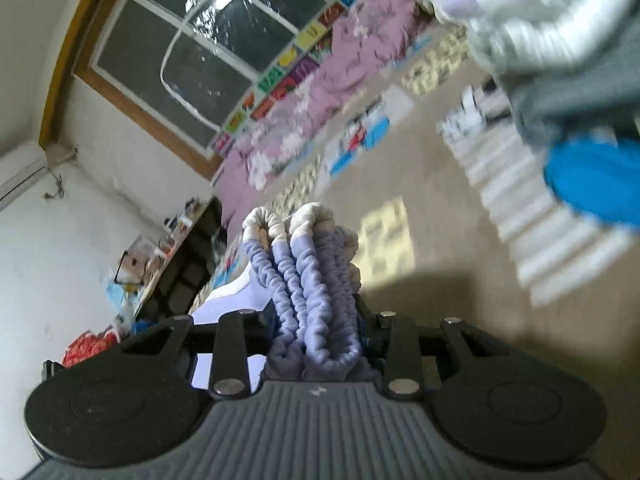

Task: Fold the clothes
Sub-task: 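Lower the folded end onto the garment with both grippers and smooth it flat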

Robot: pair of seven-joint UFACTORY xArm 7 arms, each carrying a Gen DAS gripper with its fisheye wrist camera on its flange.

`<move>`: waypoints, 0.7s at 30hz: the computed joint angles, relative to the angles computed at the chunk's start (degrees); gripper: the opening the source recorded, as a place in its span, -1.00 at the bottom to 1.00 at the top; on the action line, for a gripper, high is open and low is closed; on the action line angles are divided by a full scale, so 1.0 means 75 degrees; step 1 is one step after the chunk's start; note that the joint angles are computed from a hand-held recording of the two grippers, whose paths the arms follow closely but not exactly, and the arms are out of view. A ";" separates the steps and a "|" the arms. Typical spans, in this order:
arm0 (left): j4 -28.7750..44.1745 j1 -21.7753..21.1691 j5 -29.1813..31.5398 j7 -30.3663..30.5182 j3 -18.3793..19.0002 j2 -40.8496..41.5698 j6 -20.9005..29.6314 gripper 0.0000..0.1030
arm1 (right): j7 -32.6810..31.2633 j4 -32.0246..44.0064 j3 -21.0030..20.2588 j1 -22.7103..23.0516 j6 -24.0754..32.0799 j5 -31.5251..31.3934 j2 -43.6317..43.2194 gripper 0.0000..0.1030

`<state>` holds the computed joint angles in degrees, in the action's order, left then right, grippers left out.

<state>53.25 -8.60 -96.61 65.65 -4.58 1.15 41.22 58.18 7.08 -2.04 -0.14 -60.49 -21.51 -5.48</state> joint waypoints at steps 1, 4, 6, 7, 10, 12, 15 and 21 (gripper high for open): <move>0.0377 -0.0044 0.0082 -0.0116 -0.0043 0.0290 -0.0044 -0.87 | 0.0024 0.0234 -0.0115 -0.0104 0.0134 -0.0146 0.0039 -0.32; 0.1558 -0.0122 0.0422 -0.0530 -0.0214 0.1171 -0.0169 -0.87 | 0.0073 0.0969 -0.0328 -0.0412 0.0367 -0.0423 0.0417 -0.32; 0.2439 -0.0146 0.0678 -0.0757 -0.0376 0.1854 -0.0257 -0.87 | 0.0099 0.1477 -0.0379 -0.0626 0.0488 -0.0513 0.0739 -0.32; 0.2820 -0.0140 0.0806 -0.0876 -0.0467 0.2150 -0.0318 -0.87 | 0.0091 0.1723 -0.0371 -0.0718 0.0528 -0.0479 0.0939 -0.32; 0.4090 -0.0114 0.1211 -0.1243 -0.0759 0.3131 -0.0444 -0.87 | 0.0057 0.2475 -0.0311 -0.0993 0.0686 -0.0338 0.1519 -0.32; 0.4980 -0.0165 0.1641 -0.1601 -0.0906 0.3790 -0.0546 -0.87 | 0.0017 0.2988 -0.0254 -0.1163 0.0826 -0.0215 0.1891 -0.32; 0.6306 -0.0255 0.2297 -0.2147 -0.1062 0.4778 -0.0603 -0.87 | -0.0224 0.3681 -0.0132 -0.1299 0.1168 0.0063 0.2361 -0.32; 0.8829 -0.0476 0.3563 -0.3350 -0.1233 0.6664 -0.0537 -0.87 | -0.0909 0.4834 0.0087 -0.1348 0.1701 0.0778 0.3182 -0.32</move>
<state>119.46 -12.17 -69.89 40.52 -13.83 51.13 37.20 51.36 43.34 -1.39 -10.25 -47.73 -15.68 18.38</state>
